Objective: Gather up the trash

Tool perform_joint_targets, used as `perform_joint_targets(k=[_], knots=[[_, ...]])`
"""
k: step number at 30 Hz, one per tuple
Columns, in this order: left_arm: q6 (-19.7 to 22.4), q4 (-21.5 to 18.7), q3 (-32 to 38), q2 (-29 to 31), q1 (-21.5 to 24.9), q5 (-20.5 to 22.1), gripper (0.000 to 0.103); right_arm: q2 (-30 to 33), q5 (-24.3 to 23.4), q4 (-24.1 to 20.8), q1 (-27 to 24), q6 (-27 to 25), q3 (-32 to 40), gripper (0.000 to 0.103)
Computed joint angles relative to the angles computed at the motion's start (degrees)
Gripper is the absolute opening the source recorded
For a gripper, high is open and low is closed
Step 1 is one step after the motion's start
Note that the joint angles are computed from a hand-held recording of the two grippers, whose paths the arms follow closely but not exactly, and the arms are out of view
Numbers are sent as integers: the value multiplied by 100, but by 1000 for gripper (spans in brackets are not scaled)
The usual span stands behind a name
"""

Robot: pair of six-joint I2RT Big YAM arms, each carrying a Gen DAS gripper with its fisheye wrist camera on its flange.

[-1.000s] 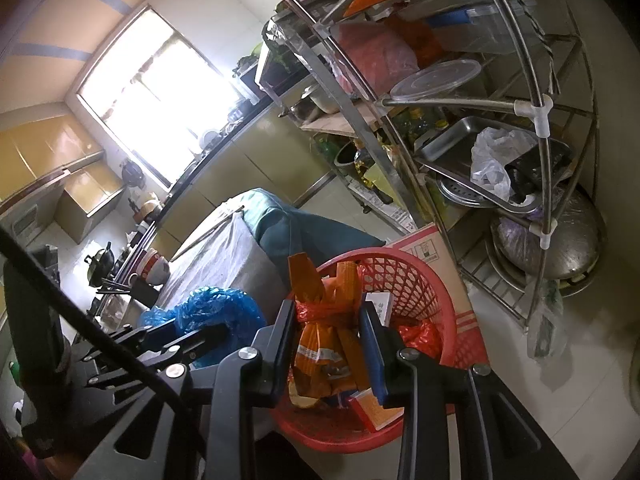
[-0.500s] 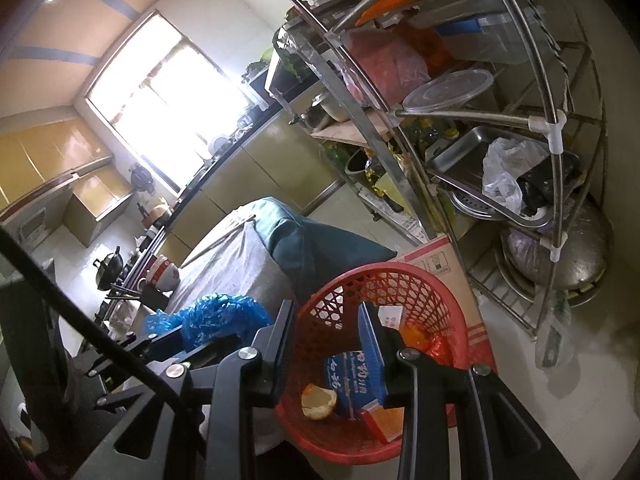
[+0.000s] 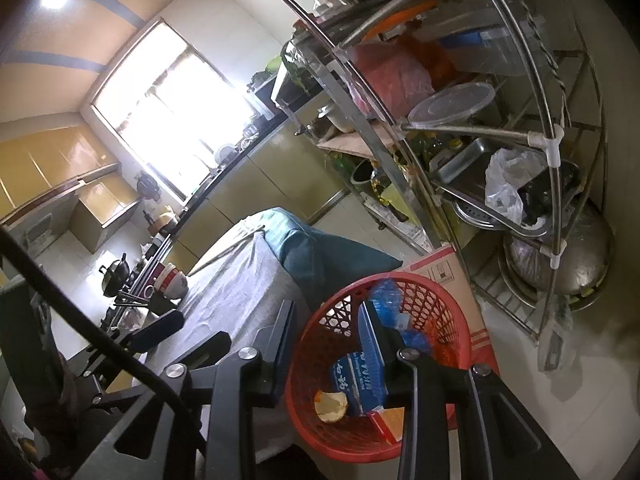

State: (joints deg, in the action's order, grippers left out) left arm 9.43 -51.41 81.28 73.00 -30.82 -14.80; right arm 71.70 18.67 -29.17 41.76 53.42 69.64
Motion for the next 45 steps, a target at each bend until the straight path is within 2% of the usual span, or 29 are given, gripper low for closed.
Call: perform_joint_targets(k=[2, 7, 10, 12, 14, 22, 29, 33, 36, 45], knots=[[-11, 4, -5, -60, -2, -58, 70, 3, -4, -41, 15, -18, 46, 35], [-34, 76, -97, -325, 21, -98, 75, 39, -34, -149, 84, 46, 131, 38], [-82, 24, -125, -458, 65, -75, 77, 41, 6, -174, 154, 124, 132, 61], [-138, -17, -141, -543, 105, 2, 77, 48, 61, -223, 218, 121, 161, 61], [-186, -68, -160, -654, 154, 73, 82, 75, 134, -335, 277, 87, 236, 61], [-399, -193, -212, -1025, 345, 25, 84, 179, 440, -619, 549, -166, 612, 61], [-645, -482, -179, -1324, 638, 42, 85, 272, 1011, -1184, 1011, -547, 1046, 61], [-652, -525, -234, -1500, 763, -135, 86, 330, 1234, -1431, 1250, -739, 1264, 61], [-697, -627, -254, -1623, 946, -62, 86, 410, 1399, -1643, 1378, -792, 1439, 65], [-871, -956, -356, -1984, 1660, 42, 86, 750, 1604, -2176, 1663, -886, 1970, 67]])
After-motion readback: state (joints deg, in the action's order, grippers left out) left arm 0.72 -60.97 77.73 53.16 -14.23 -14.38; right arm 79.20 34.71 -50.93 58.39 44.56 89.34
